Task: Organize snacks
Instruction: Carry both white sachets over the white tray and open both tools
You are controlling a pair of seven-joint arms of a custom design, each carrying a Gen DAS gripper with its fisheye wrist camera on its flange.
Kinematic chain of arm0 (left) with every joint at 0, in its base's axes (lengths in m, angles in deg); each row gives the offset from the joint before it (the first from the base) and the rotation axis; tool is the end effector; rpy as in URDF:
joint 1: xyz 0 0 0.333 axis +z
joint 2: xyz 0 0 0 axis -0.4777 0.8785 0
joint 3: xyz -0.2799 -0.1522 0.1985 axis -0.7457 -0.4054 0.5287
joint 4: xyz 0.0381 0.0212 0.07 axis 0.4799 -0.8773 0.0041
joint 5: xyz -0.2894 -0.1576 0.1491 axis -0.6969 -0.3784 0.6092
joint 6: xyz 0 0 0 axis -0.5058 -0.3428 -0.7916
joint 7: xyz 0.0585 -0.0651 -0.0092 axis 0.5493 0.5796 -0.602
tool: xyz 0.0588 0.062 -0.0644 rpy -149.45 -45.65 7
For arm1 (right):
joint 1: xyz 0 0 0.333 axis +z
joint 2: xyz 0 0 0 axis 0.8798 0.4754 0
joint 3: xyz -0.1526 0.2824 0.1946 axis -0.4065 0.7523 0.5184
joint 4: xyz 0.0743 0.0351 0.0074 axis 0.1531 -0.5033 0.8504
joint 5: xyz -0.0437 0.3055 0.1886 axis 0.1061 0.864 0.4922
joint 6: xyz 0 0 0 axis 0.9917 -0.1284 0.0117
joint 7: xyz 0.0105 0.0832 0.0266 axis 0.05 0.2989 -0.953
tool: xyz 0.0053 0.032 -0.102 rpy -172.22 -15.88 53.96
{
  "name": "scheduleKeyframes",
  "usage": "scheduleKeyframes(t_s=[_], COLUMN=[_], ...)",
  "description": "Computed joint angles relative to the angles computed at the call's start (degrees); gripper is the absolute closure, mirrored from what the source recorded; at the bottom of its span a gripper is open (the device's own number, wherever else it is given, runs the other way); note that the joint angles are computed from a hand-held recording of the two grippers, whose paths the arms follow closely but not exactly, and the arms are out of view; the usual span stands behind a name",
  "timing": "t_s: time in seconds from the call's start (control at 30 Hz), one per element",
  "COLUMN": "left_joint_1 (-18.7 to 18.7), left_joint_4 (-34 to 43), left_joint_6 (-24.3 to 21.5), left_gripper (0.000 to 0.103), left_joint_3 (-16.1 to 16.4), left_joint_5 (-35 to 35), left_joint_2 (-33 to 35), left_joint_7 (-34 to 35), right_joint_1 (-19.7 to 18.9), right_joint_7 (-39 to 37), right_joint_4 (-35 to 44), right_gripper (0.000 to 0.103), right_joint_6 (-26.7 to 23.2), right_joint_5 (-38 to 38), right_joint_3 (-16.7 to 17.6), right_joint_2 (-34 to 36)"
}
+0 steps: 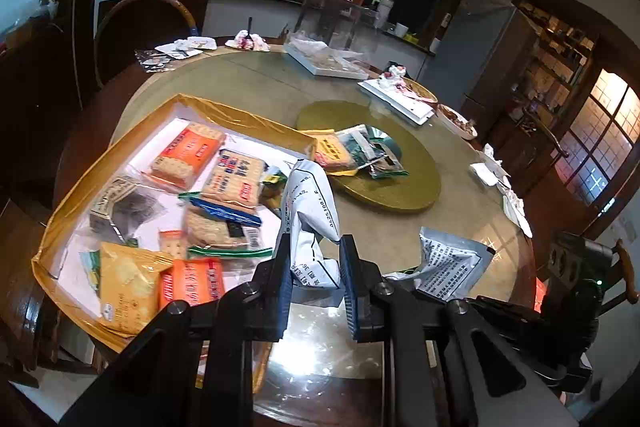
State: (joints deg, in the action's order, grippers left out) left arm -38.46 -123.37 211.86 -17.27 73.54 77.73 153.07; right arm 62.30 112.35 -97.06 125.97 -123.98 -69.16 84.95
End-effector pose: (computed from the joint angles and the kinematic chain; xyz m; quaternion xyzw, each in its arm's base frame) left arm 0.5474 -0.2294 0.4007 -0.6387 0.6477 -0.3908 0.1406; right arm 0.5340 0.2255 0.3543 -0.7103 0.5652 -0.0581 0.4155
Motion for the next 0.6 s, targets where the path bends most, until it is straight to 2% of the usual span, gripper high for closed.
scheduleKeyframes(t_s=[0.27,0.33,0.37,0.4,0.43,0.53,0.6], left_joint_1=[2.0,3.4,3.4,1.4,0.9,2.8,0.5], left_joint_4=[-1.6,-1.5,-1.6,-1.8,-1.9,-2.3,-2.6], left_joint_6=[0.8,-0.5,-0.4,0.2,0.2,-0.1,0.1], left_gripper=[0.083,0.083,0.083,0.083,0.083,0.083,0.083], left_joint_3=[-0.2,-0.9,-0.6,1.5,2.2,0.9,3.4], left_joint_5=[0.5,1.0,0.9,-0.4,-1.0,-0.7,-2.4], left_joint_2=[-0.7,-1.0,-1.2,-1.4,-1.5,-1.8,-2.3], left_joint_7=[-1.7,-2.5,-2.5,-2.0,-1.8,-3.0,-2.2], right_joint_1=[-0.8,-5.3,-6.4,-6.3,-5.8,-7.4,-6.7], right_joint_7=[0.4,3.3,3.8,3.4,3.0,1.7,-0.1], right_joint_4=[3.0,4.8,5.4,6.1,6.6,8.1,8.1], right_gripper=[0.096,0.096,0.096,0.096,0.096,0.096,0.096], right_joint_6=[-1.8,-3.2,-3.7,-4.2,-4.8,-7.1,-6.9], right_joint_5=[-1.9,-5.5,-6.7,-7.1,-6.9,-6.8,-5.3], right_joint_3=[3.6,8.7,10.2,10.5,10.4,13.8,13.7], right_joint_2=[1.0,2.7,3.2,3.4,3.4,4.5,4.2])
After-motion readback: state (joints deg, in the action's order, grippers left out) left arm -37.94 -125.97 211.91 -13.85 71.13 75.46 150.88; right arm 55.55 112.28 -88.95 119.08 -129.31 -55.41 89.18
